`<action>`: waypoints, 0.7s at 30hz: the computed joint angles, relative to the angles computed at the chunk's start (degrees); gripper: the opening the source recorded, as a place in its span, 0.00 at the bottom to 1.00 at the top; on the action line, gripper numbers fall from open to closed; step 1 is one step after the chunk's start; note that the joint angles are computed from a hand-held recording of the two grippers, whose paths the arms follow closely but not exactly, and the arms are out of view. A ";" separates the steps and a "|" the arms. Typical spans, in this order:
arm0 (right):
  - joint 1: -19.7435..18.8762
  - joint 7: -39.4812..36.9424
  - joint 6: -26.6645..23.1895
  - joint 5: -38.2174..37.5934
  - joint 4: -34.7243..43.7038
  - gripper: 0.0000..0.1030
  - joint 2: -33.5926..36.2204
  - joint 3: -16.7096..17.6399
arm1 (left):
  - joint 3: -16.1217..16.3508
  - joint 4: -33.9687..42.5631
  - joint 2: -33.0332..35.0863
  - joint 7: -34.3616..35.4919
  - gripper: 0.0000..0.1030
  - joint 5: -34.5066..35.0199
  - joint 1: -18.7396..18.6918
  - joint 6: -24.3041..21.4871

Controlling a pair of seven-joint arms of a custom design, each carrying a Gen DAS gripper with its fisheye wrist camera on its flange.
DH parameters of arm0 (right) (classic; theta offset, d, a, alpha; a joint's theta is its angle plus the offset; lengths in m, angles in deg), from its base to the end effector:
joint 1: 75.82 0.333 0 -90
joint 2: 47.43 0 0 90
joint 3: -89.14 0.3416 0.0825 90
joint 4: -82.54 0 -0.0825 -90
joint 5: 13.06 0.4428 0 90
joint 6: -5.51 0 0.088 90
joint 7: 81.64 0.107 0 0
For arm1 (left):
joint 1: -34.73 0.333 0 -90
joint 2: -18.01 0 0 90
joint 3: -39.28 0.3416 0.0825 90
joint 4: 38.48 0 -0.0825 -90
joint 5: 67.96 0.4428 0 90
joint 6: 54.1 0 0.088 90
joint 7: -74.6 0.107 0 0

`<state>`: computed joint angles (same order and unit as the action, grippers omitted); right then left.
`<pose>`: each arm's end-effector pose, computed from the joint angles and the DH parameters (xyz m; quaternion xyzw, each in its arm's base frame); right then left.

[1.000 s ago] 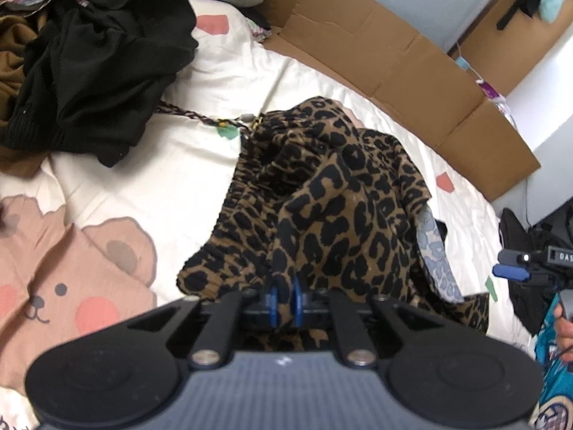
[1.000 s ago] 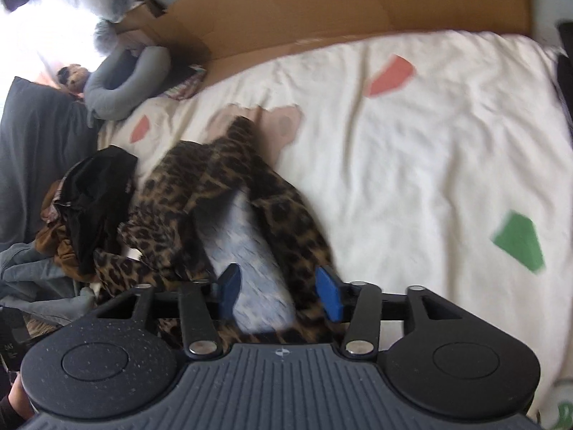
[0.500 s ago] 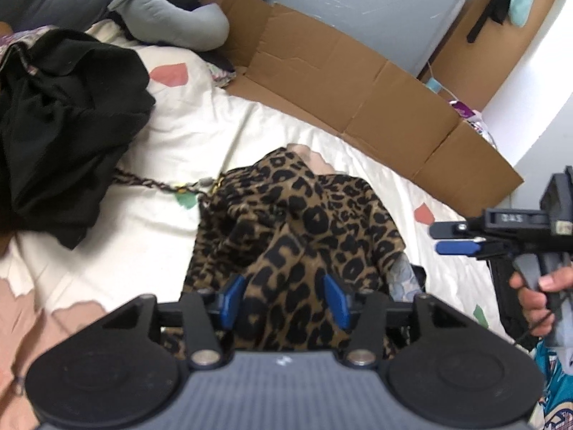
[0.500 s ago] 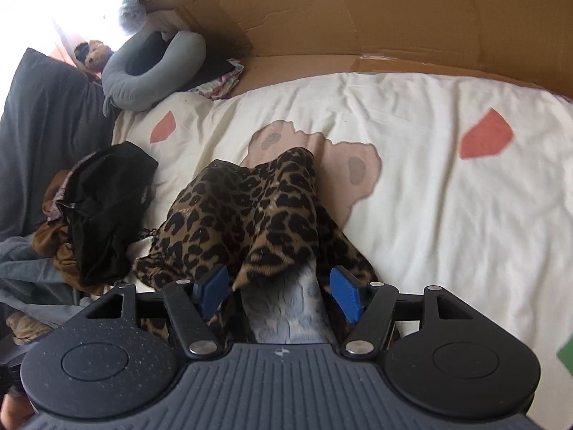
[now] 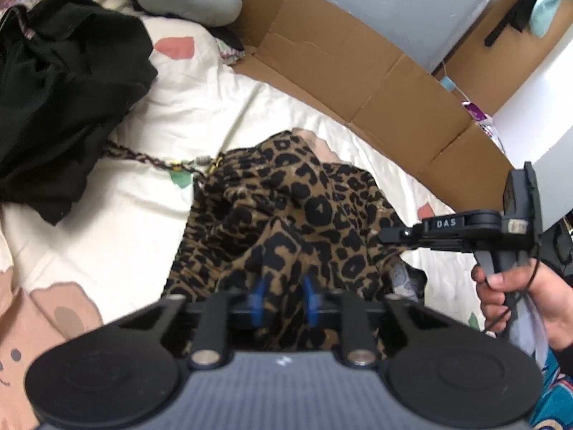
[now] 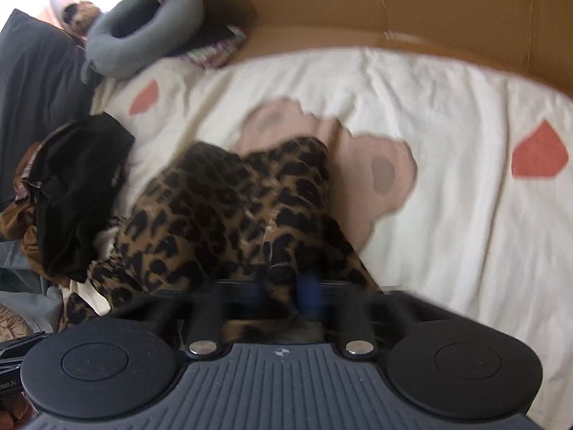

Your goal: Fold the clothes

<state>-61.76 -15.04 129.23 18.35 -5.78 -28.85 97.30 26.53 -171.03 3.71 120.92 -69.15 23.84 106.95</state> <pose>0.6926 0.2908 0.5125 -0.8297 0.4702 0.0856 0.2883 0.5136 -0.2311 0.5252 -0.7642 0.5333 -0.3511 0.0907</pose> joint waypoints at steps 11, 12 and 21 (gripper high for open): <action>-3.98 -1.53 3.70 2.89 -4.96 0.01 -5.06 -2.47 | 0.60 -2.17 -3.16 0.83 0.05 -2.69 -0.99 -0.17; -4.33 -1.89 4.10 2.88 -5.96 0.00 -5.98 -2.79 | 0.61 -2.26 -3.44 0.80 0.05 -2.82 -0.99 -0.41; -6.87 -1.67 5.58 2.35 -12.23 0.00 -12.15 -6.04 | 0.33 -3.50 -6.68 -0.17 0.04 -3.54 -0.82 -2.13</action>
